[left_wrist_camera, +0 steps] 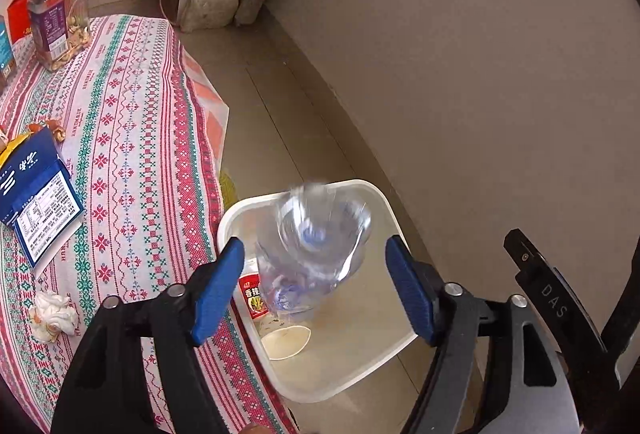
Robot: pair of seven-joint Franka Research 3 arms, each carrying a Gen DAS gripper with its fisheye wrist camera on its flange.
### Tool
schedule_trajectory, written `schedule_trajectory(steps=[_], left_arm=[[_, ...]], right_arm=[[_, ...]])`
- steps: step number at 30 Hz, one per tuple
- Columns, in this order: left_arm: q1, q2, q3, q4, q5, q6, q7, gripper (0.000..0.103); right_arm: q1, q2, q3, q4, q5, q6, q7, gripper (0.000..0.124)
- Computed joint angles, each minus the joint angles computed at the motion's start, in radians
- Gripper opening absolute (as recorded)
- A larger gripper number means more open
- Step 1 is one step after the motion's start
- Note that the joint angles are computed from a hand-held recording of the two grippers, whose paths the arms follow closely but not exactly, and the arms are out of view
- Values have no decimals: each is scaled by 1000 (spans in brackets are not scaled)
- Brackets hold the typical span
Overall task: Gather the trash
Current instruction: 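Open the left gripper over the white bin to drop the bottle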
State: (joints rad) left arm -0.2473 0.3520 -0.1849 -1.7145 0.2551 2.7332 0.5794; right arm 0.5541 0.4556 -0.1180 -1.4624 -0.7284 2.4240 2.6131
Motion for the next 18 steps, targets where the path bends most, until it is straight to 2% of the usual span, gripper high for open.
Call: schedule_trajectory(steps=[2, 4, 9, 13, 18], left_arm=[[-9, -15, 17, -12, 22, -13, -25, 76], [-28, -30, 42, -13, 75, -68, -67, 76], [-50, -103, 80, -78, 262, -126, -190, 79], [-46, -175, 80, -135, 416, -197, -302, 83], [-25, -274, 49, -211, 600, -327, -467, 90]], right_arm=[[14, -2, -10, 0, -32, -9, 13, 91], [24, -8, -15, -5, -62, -9, 33, 94], [45, -6, -7, 6, -124, -13, 50, 96], [66, 7, 9, 29, -146, -15, 35, 96], [107, 14, 21, 36, -188, 13, 2, 96]])
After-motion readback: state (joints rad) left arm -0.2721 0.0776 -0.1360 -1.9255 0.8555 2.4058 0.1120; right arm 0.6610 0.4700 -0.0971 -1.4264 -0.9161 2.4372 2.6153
